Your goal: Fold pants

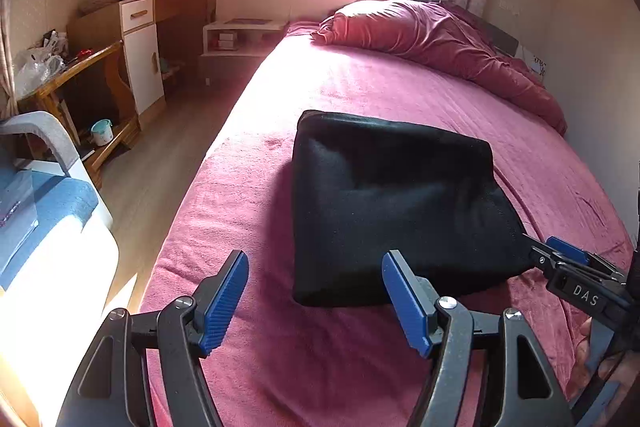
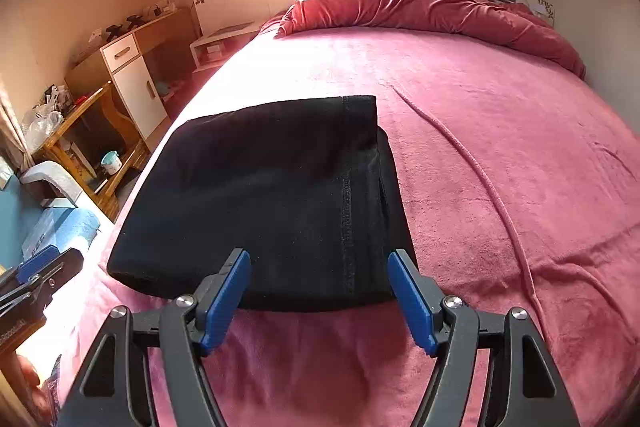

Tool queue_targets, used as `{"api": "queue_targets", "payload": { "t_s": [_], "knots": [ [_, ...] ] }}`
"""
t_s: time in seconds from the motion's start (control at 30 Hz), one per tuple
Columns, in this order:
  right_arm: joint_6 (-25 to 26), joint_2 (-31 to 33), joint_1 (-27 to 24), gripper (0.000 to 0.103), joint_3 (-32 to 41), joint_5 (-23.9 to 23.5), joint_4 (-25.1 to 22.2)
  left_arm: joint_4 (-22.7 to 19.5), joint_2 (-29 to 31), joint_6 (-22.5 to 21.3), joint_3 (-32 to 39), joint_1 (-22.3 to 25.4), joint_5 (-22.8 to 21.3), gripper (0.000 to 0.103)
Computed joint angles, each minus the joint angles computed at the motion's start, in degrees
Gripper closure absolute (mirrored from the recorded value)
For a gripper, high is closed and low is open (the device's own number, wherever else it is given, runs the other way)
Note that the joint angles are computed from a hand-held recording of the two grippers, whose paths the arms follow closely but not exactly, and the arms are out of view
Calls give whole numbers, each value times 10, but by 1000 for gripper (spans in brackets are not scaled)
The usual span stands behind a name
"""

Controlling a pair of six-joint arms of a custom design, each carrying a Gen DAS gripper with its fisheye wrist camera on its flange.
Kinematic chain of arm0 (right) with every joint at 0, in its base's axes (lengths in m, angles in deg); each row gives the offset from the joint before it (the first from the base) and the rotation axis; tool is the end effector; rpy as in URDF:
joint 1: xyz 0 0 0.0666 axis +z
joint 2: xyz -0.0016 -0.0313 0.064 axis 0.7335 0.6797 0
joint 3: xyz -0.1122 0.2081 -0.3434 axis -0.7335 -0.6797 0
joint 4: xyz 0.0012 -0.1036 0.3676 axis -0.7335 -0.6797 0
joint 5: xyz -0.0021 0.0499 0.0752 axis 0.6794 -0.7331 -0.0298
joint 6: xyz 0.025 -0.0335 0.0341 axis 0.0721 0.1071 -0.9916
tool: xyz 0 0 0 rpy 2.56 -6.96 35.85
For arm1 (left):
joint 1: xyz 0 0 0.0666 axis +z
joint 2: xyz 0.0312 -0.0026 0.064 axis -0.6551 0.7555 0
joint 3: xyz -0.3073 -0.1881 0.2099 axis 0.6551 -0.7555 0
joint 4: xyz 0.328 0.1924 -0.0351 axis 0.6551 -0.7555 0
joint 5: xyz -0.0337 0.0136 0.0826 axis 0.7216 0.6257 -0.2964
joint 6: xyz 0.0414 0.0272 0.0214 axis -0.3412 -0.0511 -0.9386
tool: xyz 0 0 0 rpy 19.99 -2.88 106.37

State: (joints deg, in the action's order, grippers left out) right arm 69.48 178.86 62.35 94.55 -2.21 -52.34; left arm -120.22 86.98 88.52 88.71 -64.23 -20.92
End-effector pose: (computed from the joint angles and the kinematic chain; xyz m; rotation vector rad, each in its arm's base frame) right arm 0.6667 0.1771 0.3565 0.0116 2.4145 0.1274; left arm 0.6117 -0.2569 0.3945 -0.0377 2.3583 -0.1651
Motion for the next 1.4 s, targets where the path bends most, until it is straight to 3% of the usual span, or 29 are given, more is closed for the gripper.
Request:
{"api": "queue_targets", "payload": {
  "t_s": [0.37, 0.63, 0.77, 1.4],
  "knots": [
    [-4, -75, 35, 25, -99, 79, 45, 37, -48, -1, -60, -27, -68, 32],
    [4, -105, 44, 22, -138, 115, 67, 44, -59, 3, -77, -37, -77, 32],
    [0, -115, 46, 21, -148, 120, 76, 34, -57, 6, -72, -41, -91, 31],
    [-4, -129, 57, 20, -158, 135, 85, 58, -75, 6, -84, -49, -111, 31]
  ]
}}
